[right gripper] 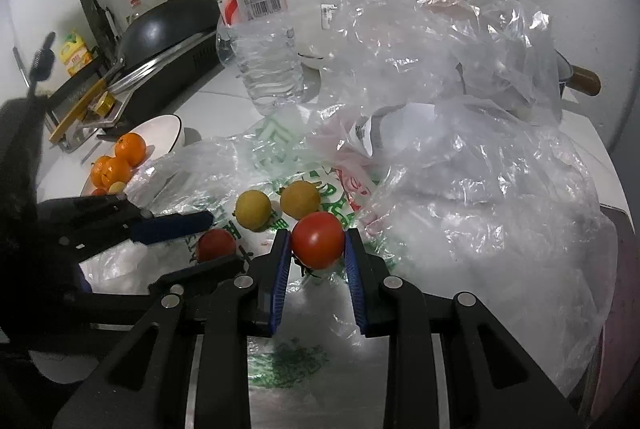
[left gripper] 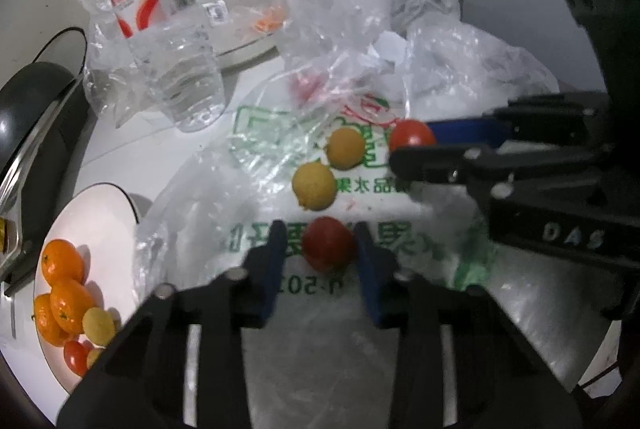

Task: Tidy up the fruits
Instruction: 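Grasp a red tomato with the right gripper while the left gripper grasps another tomato, then lift and carry both red tomatoes over the white plate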

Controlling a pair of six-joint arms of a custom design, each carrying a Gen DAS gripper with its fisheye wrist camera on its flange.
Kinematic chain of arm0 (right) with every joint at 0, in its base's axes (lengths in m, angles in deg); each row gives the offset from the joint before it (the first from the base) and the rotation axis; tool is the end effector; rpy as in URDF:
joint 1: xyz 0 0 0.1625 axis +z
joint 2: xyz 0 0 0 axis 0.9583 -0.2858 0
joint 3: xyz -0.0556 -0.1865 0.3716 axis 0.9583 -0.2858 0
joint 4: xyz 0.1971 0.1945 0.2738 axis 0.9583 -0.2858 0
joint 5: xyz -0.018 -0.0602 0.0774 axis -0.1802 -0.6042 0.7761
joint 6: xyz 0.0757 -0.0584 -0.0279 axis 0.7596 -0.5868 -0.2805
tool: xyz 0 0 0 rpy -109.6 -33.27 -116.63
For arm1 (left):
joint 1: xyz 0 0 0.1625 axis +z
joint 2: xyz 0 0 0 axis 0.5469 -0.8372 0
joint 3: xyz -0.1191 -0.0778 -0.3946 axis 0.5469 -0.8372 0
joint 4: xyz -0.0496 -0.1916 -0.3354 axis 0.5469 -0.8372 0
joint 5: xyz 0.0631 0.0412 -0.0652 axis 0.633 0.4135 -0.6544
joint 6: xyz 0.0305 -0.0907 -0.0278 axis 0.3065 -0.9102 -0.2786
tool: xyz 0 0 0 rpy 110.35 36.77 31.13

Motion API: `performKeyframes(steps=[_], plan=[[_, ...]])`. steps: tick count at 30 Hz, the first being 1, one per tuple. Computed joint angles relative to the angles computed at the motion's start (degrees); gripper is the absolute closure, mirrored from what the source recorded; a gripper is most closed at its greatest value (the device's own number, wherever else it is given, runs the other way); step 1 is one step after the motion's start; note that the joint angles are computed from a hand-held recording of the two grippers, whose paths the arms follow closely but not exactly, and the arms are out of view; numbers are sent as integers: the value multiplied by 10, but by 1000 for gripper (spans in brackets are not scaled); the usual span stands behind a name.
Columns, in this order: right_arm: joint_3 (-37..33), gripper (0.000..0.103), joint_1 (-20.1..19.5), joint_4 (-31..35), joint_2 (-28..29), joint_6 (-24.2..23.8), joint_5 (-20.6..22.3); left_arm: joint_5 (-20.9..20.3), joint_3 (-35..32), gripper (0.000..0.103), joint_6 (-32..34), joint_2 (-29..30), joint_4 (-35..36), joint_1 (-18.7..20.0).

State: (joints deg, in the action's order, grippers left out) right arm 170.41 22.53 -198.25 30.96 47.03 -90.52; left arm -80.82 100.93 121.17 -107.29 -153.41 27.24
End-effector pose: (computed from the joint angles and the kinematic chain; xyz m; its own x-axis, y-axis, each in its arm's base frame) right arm 0.1514 -0.6047 0.0518 -0.8146 -0.0494 0.5779 -0.4362 0.7089 -0.5542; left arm -0.1561 -0.6479 0.0535 -0.4111 0.6907 -0.5949 0.8623 0.5063 -0.0080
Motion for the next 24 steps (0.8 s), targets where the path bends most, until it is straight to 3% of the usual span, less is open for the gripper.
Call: performKeyframes(steps=[24], plan=[[-13,74,31,-10,17,-6,-15,-43,47,77,5,-73,-24,3]])
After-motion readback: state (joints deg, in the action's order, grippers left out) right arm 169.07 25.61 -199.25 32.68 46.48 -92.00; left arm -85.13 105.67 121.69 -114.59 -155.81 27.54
